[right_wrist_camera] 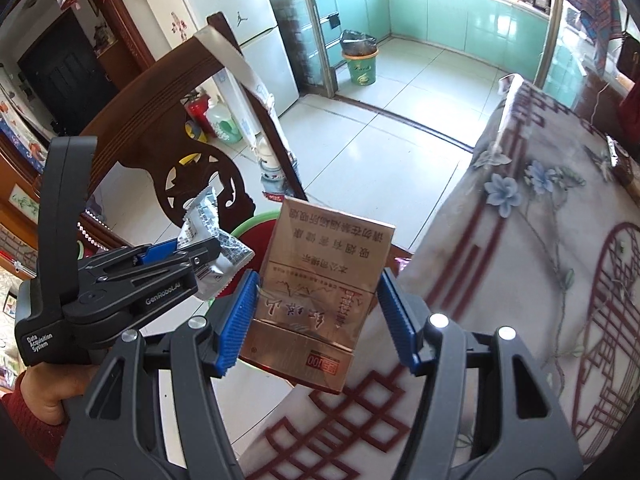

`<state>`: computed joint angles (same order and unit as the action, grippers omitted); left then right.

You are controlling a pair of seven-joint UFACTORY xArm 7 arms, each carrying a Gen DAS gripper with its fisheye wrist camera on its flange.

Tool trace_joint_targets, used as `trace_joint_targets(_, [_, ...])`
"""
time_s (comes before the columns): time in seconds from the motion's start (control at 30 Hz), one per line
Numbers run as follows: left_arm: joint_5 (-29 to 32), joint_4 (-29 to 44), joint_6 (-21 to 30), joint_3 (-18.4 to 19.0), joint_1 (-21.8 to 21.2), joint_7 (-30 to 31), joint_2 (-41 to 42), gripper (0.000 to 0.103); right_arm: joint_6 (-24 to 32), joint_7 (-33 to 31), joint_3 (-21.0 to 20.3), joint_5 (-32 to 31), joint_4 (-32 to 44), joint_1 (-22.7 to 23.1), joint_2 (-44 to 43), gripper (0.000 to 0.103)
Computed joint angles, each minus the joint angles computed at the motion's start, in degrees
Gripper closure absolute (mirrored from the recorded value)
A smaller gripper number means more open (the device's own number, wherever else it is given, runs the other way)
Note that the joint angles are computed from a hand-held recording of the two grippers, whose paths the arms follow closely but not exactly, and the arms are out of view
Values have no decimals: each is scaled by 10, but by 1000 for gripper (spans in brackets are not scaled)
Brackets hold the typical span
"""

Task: Collect trash
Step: 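Carry the wrapper and cigarette pack over the red bin, then open both tools to drop the wrapper and pack into the red bin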

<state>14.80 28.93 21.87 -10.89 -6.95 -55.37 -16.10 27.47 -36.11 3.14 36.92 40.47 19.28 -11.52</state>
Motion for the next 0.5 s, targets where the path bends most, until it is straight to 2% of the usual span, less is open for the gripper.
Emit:
trace_joint_targets(0.3, [-18,9,-14,31,9,33,39,73,14,-5,17,7,32,-2,48,44])
trace_joint_targets(0.5, [-19,17,-14,33,16,39,50,73,21,-9,24,5,42,-10,61,43])
